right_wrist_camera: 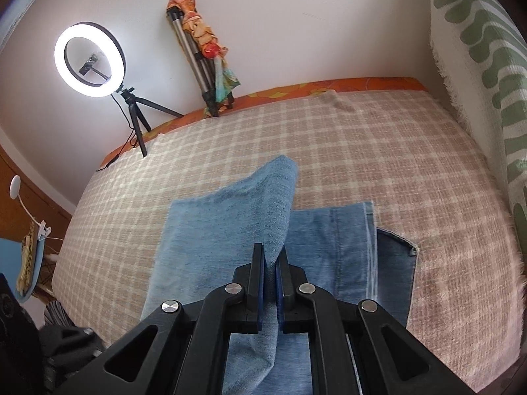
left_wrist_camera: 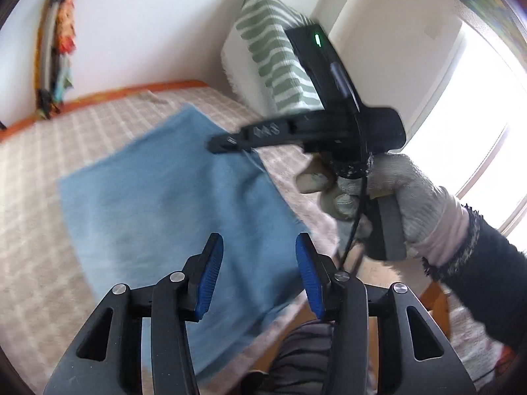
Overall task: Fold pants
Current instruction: 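Open the left tool while the right tool releases the jeans edge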
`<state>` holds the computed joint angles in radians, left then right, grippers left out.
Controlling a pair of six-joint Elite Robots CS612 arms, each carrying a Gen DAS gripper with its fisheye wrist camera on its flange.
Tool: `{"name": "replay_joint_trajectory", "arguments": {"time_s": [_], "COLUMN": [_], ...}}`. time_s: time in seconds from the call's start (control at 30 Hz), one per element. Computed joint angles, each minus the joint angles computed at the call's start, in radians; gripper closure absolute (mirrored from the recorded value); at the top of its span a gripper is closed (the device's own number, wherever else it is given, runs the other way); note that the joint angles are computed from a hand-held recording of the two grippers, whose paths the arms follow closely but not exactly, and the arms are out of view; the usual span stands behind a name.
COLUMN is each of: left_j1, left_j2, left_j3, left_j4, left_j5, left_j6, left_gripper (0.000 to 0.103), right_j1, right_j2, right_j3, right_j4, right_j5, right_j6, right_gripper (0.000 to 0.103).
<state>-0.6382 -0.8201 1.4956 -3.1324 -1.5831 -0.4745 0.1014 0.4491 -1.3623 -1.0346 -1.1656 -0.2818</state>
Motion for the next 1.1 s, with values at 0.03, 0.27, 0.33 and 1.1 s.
{"name": "replay_joint_trajectory", "arguments": {"time_s": [0.03,0.27,0.33,1.1], "left_j1": [-0.003,0.007,0.007,-0.021], "left_j2": [-0.009,-0.026,-0.021,0.027], "left_j3": [0.014,0.054,0.049,-0.007], "left_j4": [-0.001,0.046,0.053,0.185], "left_j5": [0.035,0.128,0.132,0.125], "left_j6": [0.019,0.003,0.005,0.064], "left_gripper": [0.059,0.059,0.059,0.059], "right_j1": [-0.003,-0.022,-0.029,-0.083], "right_j2": [0.001,0.006,0.012,0.046], "right_j3": [0.001,0.005,-0.003,-0.075], "right_j4": [-0.002,-0.001,-0.003,0.049], "right_j5": [-0.002,-0.016,-0.014,0.092], "right_j6": [0.0,0.014,0.024,0.036], "right_gripper": [0.1,0.1,0.101,0.093]}}
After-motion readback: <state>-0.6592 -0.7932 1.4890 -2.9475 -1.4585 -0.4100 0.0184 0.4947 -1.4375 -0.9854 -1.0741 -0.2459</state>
